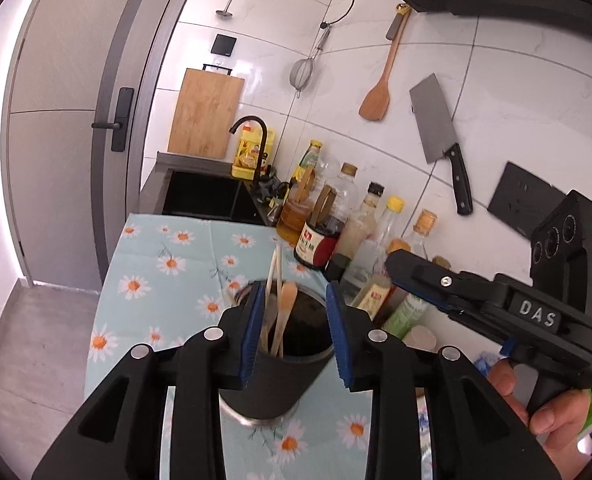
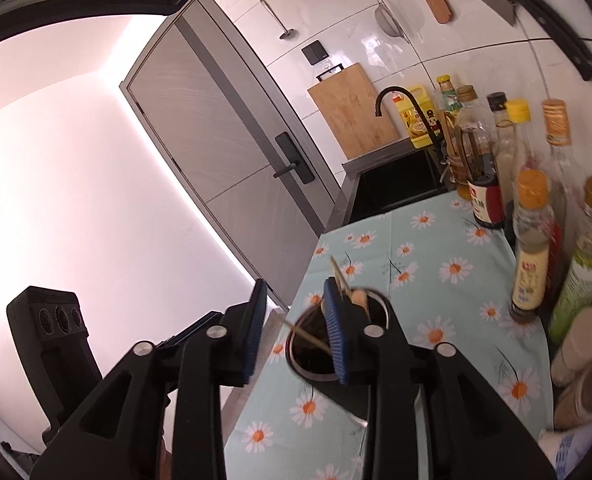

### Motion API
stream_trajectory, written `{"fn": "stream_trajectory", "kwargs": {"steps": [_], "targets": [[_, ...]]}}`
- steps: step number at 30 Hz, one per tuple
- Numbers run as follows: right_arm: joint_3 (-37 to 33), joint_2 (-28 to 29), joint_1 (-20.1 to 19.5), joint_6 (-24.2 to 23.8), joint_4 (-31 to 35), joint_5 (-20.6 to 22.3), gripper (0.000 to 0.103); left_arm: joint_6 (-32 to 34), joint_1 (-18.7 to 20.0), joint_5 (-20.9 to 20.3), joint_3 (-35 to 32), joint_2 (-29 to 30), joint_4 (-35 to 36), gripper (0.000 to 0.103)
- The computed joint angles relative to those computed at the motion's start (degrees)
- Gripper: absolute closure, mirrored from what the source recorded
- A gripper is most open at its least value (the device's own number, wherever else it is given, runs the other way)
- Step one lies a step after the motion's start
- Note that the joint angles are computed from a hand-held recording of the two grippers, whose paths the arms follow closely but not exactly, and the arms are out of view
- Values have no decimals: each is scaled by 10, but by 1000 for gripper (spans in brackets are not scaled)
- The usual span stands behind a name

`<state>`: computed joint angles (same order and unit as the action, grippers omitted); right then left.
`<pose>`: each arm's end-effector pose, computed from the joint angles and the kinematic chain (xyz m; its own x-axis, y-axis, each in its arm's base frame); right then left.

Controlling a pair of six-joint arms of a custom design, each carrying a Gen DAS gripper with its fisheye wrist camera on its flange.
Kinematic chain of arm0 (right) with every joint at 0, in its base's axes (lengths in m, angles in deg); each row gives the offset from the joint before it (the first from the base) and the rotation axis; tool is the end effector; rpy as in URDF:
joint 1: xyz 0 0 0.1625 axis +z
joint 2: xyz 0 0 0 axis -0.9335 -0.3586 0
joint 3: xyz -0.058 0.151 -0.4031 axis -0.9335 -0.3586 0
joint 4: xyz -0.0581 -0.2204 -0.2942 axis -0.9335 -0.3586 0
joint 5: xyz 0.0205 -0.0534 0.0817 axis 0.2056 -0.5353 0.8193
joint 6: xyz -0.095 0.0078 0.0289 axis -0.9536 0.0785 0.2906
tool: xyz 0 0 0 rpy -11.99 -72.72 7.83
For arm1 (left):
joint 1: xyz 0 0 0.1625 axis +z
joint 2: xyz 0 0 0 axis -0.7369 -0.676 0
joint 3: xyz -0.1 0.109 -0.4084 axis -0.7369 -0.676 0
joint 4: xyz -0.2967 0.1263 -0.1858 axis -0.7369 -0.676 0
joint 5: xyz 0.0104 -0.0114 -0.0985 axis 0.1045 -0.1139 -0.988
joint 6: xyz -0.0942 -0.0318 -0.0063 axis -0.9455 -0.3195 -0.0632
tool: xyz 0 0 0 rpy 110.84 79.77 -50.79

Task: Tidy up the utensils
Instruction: 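Lower both items into the holder and open both tools, then move both open tools back down to the remaining chopsticks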

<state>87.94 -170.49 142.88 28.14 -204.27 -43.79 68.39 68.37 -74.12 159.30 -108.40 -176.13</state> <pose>0.0676 -0.3440 0.3844 -0.9542 -0.2151 0.2080 -0.2948 0.5572 -0.7763 -0.4014 -0.3646 0.0626 -0.7952 0.4661 -0.3878 0.5999 0.5118 -0.6150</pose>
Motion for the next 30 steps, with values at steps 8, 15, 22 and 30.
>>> {"fn": "stream_trajectory", "kwargs": {"steps": [8, 15, 22, 30], "targets": [[55, -104, -63, -38, 94, 23, 70, -54, -31, -25, 61, -41, 69, 73], [91, -187, -132, -89, 201, 40, 70, -90, -71, -33, 109, -60, 123, 73], [114, -261, -204, -142, 302, 58, 70, -136, -88, -65, 149, -64, 153, 73], [123, -309, -280, -207, 416, 57, 65, -181, -87, -120, 175, -59, 196, 73]]}}
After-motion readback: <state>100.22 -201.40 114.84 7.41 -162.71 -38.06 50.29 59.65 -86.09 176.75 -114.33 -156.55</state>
